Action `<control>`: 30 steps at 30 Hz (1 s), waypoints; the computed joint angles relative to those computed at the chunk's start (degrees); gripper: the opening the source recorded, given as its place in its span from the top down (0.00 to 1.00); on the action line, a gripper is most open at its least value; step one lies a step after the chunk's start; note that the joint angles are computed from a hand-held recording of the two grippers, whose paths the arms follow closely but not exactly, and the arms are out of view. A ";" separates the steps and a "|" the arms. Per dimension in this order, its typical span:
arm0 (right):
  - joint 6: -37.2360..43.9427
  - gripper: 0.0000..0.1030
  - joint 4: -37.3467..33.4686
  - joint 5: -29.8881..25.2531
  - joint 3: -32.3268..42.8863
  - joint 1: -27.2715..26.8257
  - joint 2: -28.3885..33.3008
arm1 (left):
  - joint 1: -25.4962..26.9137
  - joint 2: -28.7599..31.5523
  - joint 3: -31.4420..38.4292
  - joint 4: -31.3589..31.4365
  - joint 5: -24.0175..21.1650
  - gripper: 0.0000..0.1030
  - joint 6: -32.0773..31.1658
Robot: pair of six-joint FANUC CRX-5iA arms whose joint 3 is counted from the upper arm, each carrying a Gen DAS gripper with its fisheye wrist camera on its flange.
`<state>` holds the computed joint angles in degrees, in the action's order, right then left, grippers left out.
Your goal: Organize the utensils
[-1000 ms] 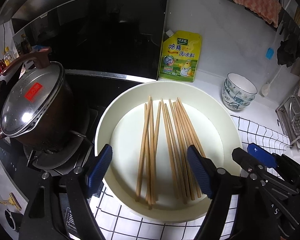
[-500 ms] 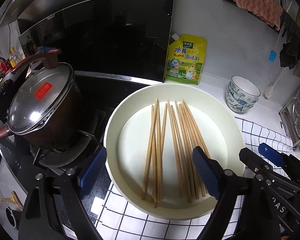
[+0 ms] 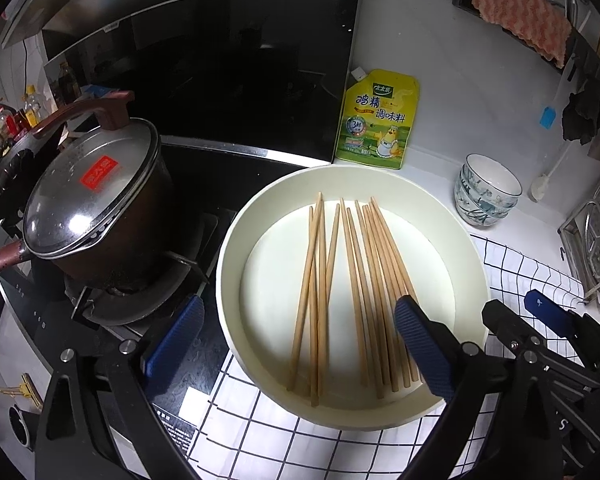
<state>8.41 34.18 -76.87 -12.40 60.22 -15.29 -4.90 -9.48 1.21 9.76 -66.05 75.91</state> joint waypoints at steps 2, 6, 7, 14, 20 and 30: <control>-0.08 0.41 0.14 -0.30 0.09 0.16 0.06 | -0.09 -0.13 0.17 -0.67 -0.06 0.08 0.46; -0.13 0.41 0.51 -0.83 0.20 0.58 0.06 | -0.24 -0.72 -0.11 -1.32 0.37 0.08 0.68; -0.09 0.41 0.66 -0.98 0.28 0.68 0.12 | -0.40 -0.88 -0.11 -1.72 0.39 0.08 0.76; -0.14 0.41 1.45 -1.78 0.55 1.44 0.34 | -0.78 -0.99 0.19 -2.65 0.18 0.08 0.67; -0.12 0.41 2.14 -2.44 0.68 2.05 0.51 | -0.83 -1.08 0.33 -2.71 0.15 0.08 0.74; -0.39 0.41 2.88 -2.71 0.62 2.60 0.43 | -0.46 -1.49 -0.08 -1.92 0.21 0.08 0.26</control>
